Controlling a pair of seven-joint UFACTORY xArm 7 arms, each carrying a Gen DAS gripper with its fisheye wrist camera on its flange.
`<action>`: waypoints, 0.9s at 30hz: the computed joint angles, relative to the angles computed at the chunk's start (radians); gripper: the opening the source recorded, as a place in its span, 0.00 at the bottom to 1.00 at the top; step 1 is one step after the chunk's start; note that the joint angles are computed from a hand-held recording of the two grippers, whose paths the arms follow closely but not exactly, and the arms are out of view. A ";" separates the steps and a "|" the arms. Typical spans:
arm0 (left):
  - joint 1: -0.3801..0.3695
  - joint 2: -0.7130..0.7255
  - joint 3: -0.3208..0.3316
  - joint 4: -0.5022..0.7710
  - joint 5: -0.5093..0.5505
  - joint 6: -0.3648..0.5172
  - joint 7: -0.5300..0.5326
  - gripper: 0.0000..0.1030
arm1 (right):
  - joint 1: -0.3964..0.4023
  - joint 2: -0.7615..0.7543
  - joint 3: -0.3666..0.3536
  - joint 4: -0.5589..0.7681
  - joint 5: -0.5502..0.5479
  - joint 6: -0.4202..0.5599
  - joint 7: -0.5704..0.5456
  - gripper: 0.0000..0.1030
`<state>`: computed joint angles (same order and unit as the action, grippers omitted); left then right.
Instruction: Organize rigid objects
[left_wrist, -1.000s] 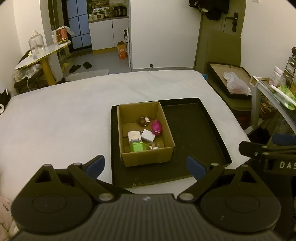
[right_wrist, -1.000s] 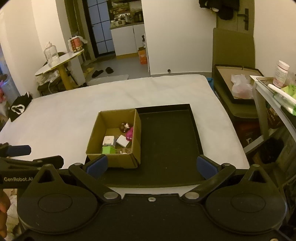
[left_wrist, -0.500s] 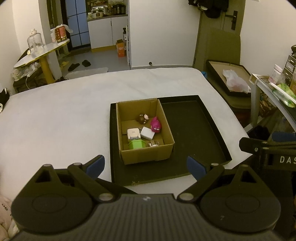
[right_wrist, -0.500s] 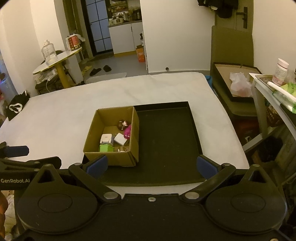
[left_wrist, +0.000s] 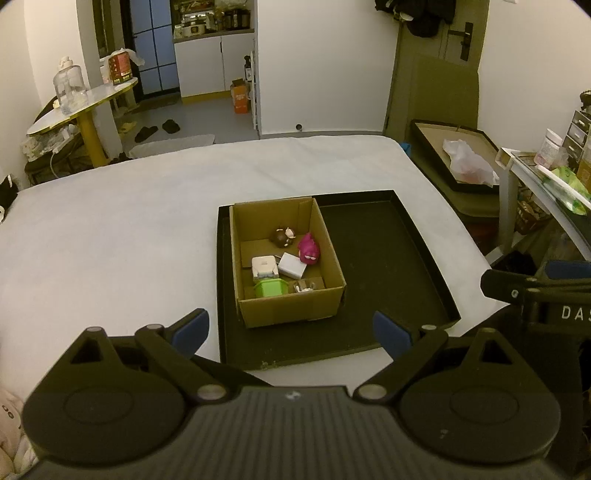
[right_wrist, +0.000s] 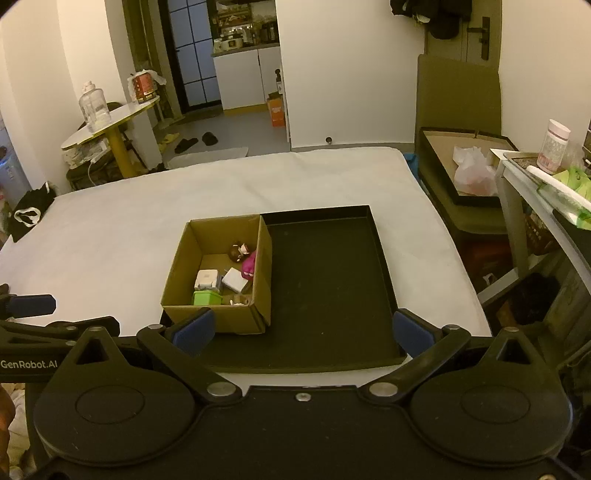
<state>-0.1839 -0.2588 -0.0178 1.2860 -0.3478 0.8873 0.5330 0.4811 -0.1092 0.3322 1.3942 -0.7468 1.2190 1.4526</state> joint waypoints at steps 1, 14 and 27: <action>0.000 -0.004 0.001 -0.002 -0.002 0.001 0.002 0.92 | 0.000 -0.001 0.000 0.000 0.000 0.000 -0.001 1.00; -0.001 -0.003 0.000 0.000 -0.003 0.001 0.005 0.92 | 0.000 0.005 0.002 0.014 0.002 0.018 -0.005 1.00; -0.006 -0.002 0.000 0.001 -0.013 0.006 0.006 0.92 | 0.006 0.004 -0.001 0.011 -0.003 0.018 -0.002 1.00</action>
